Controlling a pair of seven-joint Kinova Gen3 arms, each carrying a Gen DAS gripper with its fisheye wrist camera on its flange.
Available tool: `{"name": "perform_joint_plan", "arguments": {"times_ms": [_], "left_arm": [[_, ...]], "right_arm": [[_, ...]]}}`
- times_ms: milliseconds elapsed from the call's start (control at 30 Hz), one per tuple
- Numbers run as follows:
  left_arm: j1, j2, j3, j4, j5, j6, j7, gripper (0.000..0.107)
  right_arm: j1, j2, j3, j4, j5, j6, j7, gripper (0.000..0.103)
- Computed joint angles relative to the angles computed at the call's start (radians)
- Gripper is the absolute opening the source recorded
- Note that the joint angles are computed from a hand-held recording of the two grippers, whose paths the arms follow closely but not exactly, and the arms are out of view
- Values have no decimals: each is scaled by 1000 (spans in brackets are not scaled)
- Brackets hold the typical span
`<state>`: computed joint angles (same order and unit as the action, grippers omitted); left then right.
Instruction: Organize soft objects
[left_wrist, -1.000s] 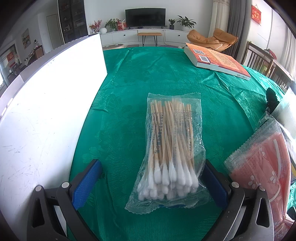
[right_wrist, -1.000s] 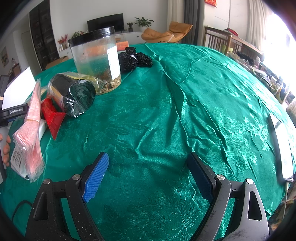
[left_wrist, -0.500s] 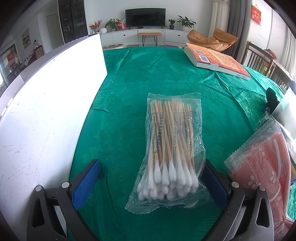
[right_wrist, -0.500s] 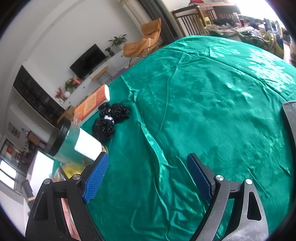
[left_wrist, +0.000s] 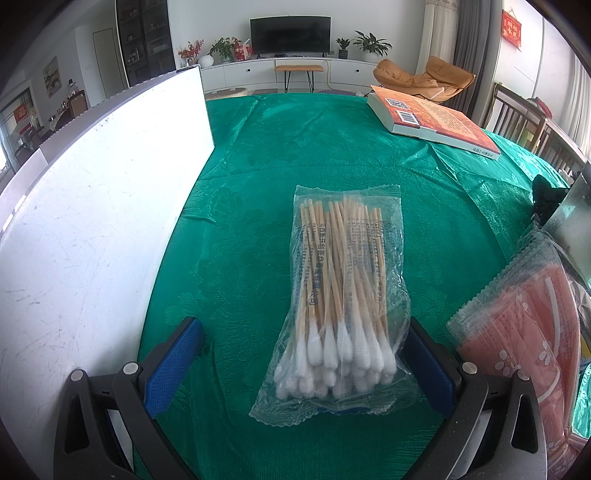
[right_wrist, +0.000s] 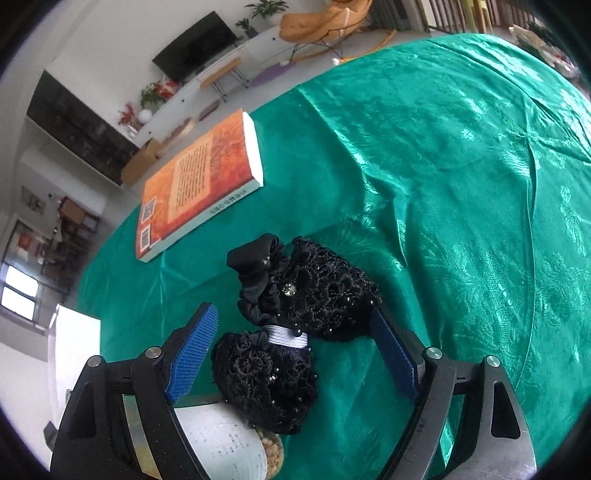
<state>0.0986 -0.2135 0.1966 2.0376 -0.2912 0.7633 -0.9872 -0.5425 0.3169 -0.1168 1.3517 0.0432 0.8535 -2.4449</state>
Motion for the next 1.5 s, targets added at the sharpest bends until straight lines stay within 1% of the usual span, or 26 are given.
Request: {"name": "perform_joint_plan", "arguments": {"times_ms": [33,67,100,133,167,200,233,300,333,400,500,567,633,667,700,767,800,833,900,933,1033,1133,1267,1433,1467,1500], "left_arm": [[0,0,0,0,0,0,0,103],[0,0,0,0,0,0,0,103],[0,0,0,0,1,0,0,103],[0,0,0,0,0,0,0,103],[0,0,0,0,1,0,-1,103],[0,0,0,0,0,0,-1,103],[-1,0,0,0,0,0,-1,103],[0,-1,0,0,1,0,-1,103],[-1,0,0,0,1,0,-1,103],[-1,0,0,0,1,0,-1,103],[-1,-1,0,0,1,0,-2,103],[-1,-1,0,0,1,0,-2,103],[-1,0,0,0,1,0,-2,103],[-1,0,0,0,1,0,-2,103],[-1,-1,0,0,2,0,-2,103],[-1,-1,0,0,2,0,-2,103],[-1,0,0,0,2,0,-2,103],[-1,0,0,0,2,0,-2,103],[-1,-1,0,0,2,0,-2,103],[-1,-1,0,0,2,0,-2,103],[-1,-1,0,0,2,0,-2,103],[-1,-1,0,0,2,0,-2,103],[-1,-1,0,0,2,0,-2,103],[-2,-1,0,0,2,0,-3,103],[-2,-1,0,0,2,0,-3,103],[-2,-1,0,0,2,0,-3,103]], "right_arm": [[3,8,-12,-14,10,22,20,86],[-8,19,-17,-38,37,60,37,84],[-15,32,-33,-63,77,101,47,76],[-5,42,-67,-79,115,128,63,68],[21,41,-113,-83,136,138,70,48],[51,35,-158,-77,150,140,60,43],[63,28,-186,-74,181,157,36,43],[53,11,-212,-68,262,209,-15,41],[69,-9,-245,-46,294,219,-39,41],[142,-60,-337,19,316,208,-77,40],[264,-151,-476,122,302,190,-117,40],[347,-211,-569,187,274,172,-135,40],[412,-273,-661,267,276,133,-198,42],[445,-303,-708,313,291,93,-239,48],[487,-345,-754,359,295,55,-280,60],[576,-434,-845,452,315,-26,-361,76],[608,-480,-876,498,329,-62,-402,76],[621,-522,-892,536,332,-84,-442,76],[591,-555,-879,576,345,-101,-524,76],[549,-544,-857,583,372,-91,-564,76],[410,-472,-805,567,488,-12,-655,76],[271,-427,-729,547,559,46,-697,79],[86,-394,-594,539,606,101,-726,80],[-146,-407,-377,564,629,92,-763,80],[-180,-404,-345,562,632,95,-765,80],[-196,-404,-332,562,633,97,-766,80]]}}
